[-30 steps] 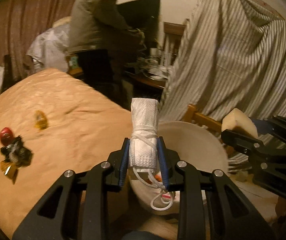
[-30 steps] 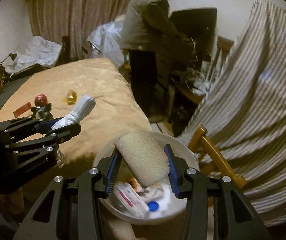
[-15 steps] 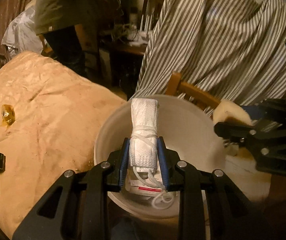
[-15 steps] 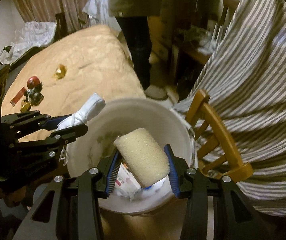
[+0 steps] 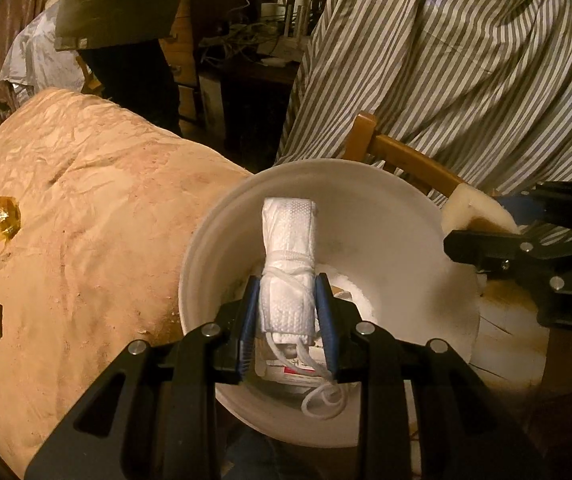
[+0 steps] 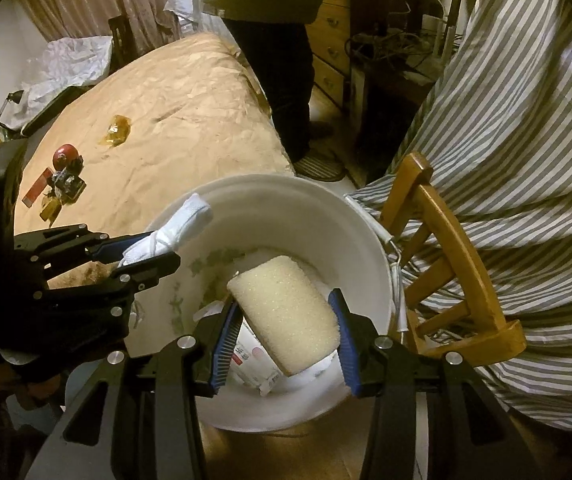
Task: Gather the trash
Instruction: 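Release towel roll and sponge into the white bucket by opening both tools, then turn both open tools back toward the remaining trash on the bed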
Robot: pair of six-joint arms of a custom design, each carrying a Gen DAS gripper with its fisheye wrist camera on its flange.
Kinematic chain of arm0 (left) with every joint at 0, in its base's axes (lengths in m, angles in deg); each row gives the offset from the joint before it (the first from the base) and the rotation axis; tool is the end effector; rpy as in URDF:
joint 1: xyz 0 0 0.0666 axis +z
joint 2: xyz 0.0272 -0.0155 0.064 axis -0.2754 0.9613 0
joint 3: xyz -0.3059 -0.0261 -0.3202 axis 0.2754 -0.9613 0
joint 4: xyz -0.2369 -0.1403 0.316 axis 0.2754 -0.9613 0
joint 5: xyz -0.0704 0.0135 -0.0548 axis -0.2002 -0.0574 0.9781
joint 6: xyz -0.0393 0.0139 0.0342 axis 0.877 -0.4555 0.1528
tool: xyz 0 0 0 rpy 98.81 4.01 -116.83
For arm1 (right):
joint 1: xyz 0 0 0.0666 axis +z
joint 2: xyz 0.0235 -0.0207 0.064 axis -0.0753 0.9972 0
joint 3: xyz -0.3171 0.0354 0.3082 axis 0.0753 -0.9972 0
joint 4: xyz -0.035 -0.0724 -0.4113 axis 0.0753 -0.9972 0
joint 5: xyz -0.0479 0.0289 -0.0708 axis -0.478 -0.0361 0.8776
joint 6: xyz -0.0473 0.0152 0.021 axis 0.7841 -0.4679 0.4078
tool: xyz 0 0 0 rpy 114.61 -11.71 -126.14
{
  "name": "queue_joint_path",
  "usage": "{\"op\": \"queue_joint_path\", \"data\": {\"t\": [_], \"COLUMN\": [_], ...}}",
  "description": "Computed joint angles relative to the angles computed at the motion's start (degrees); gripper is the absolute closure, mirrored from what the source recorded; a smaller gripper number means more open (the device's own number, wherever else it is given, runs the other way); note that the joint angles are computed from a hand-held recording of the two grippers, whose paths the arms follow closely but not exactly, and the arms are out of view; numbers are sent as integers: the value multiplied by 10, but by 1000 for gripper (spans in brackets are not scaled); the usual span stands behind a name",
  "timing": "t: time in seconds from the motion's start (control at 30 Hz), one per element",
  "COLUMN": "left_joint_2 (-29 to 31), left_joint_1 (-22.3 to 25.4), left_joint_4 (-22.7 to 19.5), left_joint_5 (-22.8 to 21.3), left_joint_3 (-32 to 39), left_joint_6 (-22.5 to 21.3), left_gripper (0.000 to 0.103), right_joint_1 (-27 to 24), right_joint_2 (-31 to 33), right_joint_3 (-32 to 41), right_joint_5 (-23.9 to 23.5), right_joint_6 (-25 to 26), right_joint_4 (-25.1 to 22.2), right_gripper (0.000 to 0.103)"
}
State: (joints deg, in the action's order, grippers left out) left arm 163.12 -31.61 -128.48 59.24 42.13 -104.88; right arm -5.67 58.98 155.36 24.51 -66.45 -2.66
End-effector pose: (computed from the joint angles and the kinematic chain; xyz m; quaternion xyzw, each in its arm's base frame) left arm 0.6551 -0.1941 0.4989 0.3214 0.8949 -0.1289 0.2814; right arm 0.5959 -0.0100 0.4713 0.0382 0.9579 0.0699 0.2759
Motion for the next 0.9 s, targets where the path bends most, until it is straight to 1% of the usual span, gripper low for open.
{"op": "queue_joint_path", "data": {"t": [0.03, 0.07, 0.1, 0.13, 0.27, 0.37, 0.43, 0.53, 0.6, 0.67, 0.77, 0.9], "left_joint_2": [0, -1, -6, -8, -4, -6, -12, -28, -42, -52, -68, -77], "left_joint_1": [0, 2, 3, 4, 11, 18, 25, 43, 56, 73, 107, 161], "left_joint_4": [-2, -1, 11, 20, 13, 14, 21, 40, 60, 71, 96, 113], "left_joint_5": [2, 3, -1, -4, 1, 3, 2, 7, 10, 14, 14, 10], "left_joint_3": [1, -1, -9, -13, -7, -12, -22, -45, -64, -77, -101, -124], "left_joint_6": [-3, -6, -5, -4, 2, -1, -1, -3, -7, -10, -3, 10], "left_gripper": [60, 49, 33, 31, 31, 31, 31, 31, 31, 31, 31, 31], "right_joint_1": [1, 1, 2, 3, 7, 10, 15, 34, 58, 87, 129, 184], "right_joint_2": [1, 0, -1, -2, -5, -15, -27, -52, -71, -83, -86, -68], "right_joint_3": [-1, -2, -6, -7, -10, -20, -30, -51, -67, -77, -80, -66], "right_joint_5": [-4, -5, -6, -9, -12, -15, -19, -23, -27, -30, -32, -40], "right_joint_6": [-1, -3, -5, -5, -9, -12, -13, -14, -8, 0, 12, 24], "right_joint_4": [2, 5, 11, 14, 22, 37, 50, 83, 112, 135, 155, 170], "right_gripper": [53, 47, 43, 43, 43, 43, 42, 40, 34, 29, 22, 17]}}
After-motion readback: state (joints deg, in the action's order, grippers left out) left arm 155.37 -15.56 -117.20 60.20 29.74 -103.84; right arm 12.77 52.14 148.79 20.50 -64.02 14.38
